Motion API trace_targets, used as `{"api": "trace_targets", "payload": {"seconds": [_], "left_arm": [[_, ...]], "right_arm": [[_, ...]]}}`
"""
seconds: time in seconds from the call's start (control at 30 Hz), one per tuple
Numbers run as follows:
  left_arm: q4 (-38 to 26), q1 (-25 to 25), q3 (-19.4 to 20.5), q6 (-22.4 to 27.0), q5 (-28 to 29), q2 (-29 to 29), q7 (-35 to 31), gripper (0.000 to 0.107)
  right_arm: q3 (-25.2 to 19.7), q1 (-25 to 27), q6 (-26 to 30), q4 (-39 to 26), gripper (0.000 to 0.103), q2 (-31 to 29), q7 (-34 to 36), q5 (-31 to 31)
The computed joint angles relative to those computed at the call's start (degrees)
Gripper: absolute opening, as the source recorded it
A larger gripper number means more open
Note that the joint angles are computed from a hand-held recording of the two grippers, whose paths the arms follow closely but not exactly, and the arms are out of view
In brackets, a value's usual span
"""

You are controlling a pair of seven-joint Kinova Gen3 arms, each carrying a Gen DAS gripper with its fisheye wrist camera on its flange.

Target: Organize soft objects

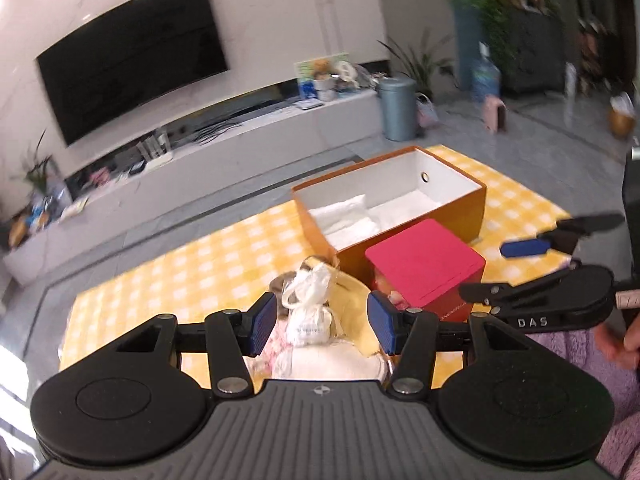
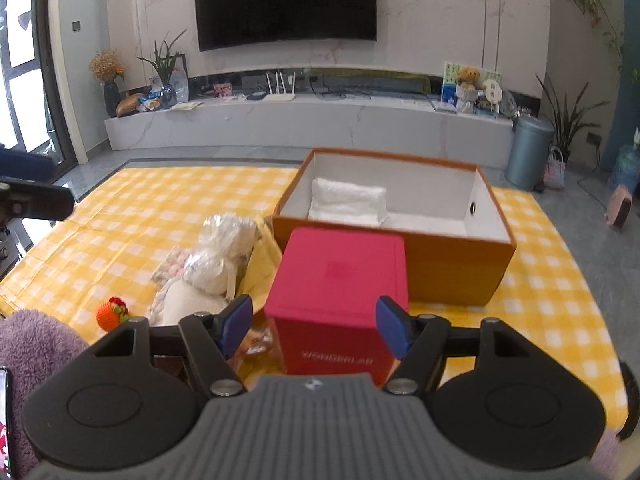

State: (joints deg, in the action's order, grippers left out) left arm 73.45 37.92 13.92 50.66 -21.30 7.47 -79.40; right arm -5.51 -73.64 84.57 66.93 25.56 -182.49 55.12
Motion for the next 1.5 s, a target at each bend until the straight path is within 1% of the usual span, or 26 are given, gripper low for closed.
{"api": "trace_targets", "payload": {"seconds": [0.1, 0.2, 0.27, 0.33, 0.4, 0.43, 0.53, 0.6, 0.67, 0.73, 0.77, 0.8, 0.83, 0.9, 0.93, 1.0, 1.03, 1.13, 1.2, 1.3, 1.33, 1.37, 1.4, 1.43, 1.47, 1.5], "left_arm": [[4.6, 0.3, -0.6, -3.0, -2.1, -2.1, 6.2, 0.062], [8.7, -0.8, 0.0, -5.0, -2.3, -4.0, 11.2, 0.062], [11.4, -1.8, 0.6, -6.1, -2.2, -4.8, 12.6, 0.062], [13.9, -2.3, 1.3, -6.9, -3.5, -5.4, 14.0, 0.062], [15.6, -2.9, 1.7, -7.3, -3.8, -5.4, 14.6, 0.062], [15.9, -3.3, 1.9, -7.2, -2.8, -5.1, 14.1, 0.062], [16.6, -4.9, 1.7, -7.9, 2.3, -4.5, 10.1, 0.062], [16.5, -4.5, 1.3, -7.8, 3.2, -3.5, 8.9, 0.062], [15.6, -3.9, 1.7, -6.4, 1.6, -2.1, 10.0, 0.062], [13.7, -3.5, 1.4, -4.9, 2.4, -0.2, 9.3, 0.062], [11.8, -3.0, 1.2, -3.4, 2.5, 1.4, 9.5, 0.063], [10.4, -2.0, 0.7, -2.3, 1.6, 2.7, 10.1, 0.064], [9.4, -0.7, 0.1, -1.9, 0.2, 4.0, 11.2, 0.068], [7.6, 1.3, -1.1, -0.8, -1.5, 5.9, 12.9, 0.068], [7.0, 1.6, -1.4, -1.1, -1.1, 6.8, 12.9, 0.069], [6.3, 1.0, -1.5, -1.5, 1.5, 7.8, 10.8, 0.073], [5.8, 0.8, -1.3, -0.8, 2.0, 8.5, 9.8, 0.073], [3.7, 2.0, -2.7, 0.9, 2.6, 10.3, 9.2, 0.074], [2.6, 2.5, -3.6, 1.4, 2.8, 11.2, 10.1, 0.074], [1.6, 1.9, -4.4, 1.6, 4.7, 11.7, 11.5, 0.073], [1.5, 1.7, -4.6, 1.6, 5.3, 11.7, 12.0, 0.069], [1.7, 1.5, -4.8, 1.4, 5.7, 11.3, 12.7, 0.061], [2.2, 1.4, -4.9, 0.8, 6.0, 10.9, 13.5, 0.057], [2.4, 1.4, -5.1, 0.4, 6.0, 10.6, 14.1, 0.050], [2.8, 1.4, -5.2, -0.1, 5.7, 10.1, 14.9, 0.040], [3.3, 1.5, -5.5, -0.3, 5.4, 9.7, 16.1, 0.033]], "right_arm": [[-0.2, -0.3, -0.3, 0.4, 0.068, 0.7, -1.7, -0.8], [-0.3, -0.3, -0.9, 0.4, 0.068, 1.6, -1.8, -1.9], [-0.5, -0.1, -2.2, 0.8, 0.068, 1.8, -2.0, -2.8], [-0.5, 0.1, -3.7, 1.3, 0.068, 2.0, -2.0, -3.5], [-0.4, 0.3, -5.1, 1.6, 0.067, 2.2, -1.9, -4.0], [-0.3, 0.5, -5.8, 1.8, 0.067, 2.4, -1.9, -4.3], [-0.2, 1.2, -7.5, 1.8, 0.067, 3.0, -1.3, -5.7], [-0.1, 1.7, -8.0, 1.2, 0.067, 3.4, 0.2, -6.9], [0.1, 2.0, -8.9, 1.1, 0.067, 3.6, 1.3, -7.7], [0.4, 2.3, -9.6, 1.1, 0.067, 3.8, 1.7, -8.5], [0.5, 2.5, -9.8, 1.1, 0.067, 3.9, 1.9, -9.0], [0.6, 2.8, -9.9, 0.9, 0.067, 4.1, 2.2, -9.7], [0.7, 3.1, -9.8, 0.6, 0.067, 4.4, 2.5, -10.5], [1.0, 3.8, -10.4, 0.7, 0.067, 4.6, 2.6, -11.8], [1.0, 3.9, -11.0, 1.2, 0.067, 4.5, 2.4, -12.1], [1.2, 4.2, -12.1, 2.1, 0.067, 4.2, 2.1, -12.6], [1.2, 4.4, -12.7, 2.6, 0.067, 4.0, 1.8, -12.7], [1.1, 5.1, -13.8, 2.8, 0.067, 4.2, 2.6, -13.5], [1.2, 5.7, -15.5, 3.7, 0.067, 3.9, 2.3, -13.8], [1.3, 6.3, -16.6, 4.1, 0.067, 3.9, 2.7, -14.1], [1.3, 6.5, -16.9, 4.2, 0.067, 3.9, 2.9, -14.2], [1.3, 6.6, -17.1, 4.1, 0.067, 3.9, 3.2, -14.4], [1.3, 6.7, -17.3, 4.1, 0.067, 4.0, 3.4, -14.5], [1.3, 6.7, -17.4, 4.1, 0.067, 4.0, 3.6, -14.6], [1.4, 6.7, -17.6, 4.1, 0.067, 4.1, 3.7, -14.7], [1.4, 6.8, -17.8, 4.1, 0.067, 4.1, 3.8, -14.8]]}}
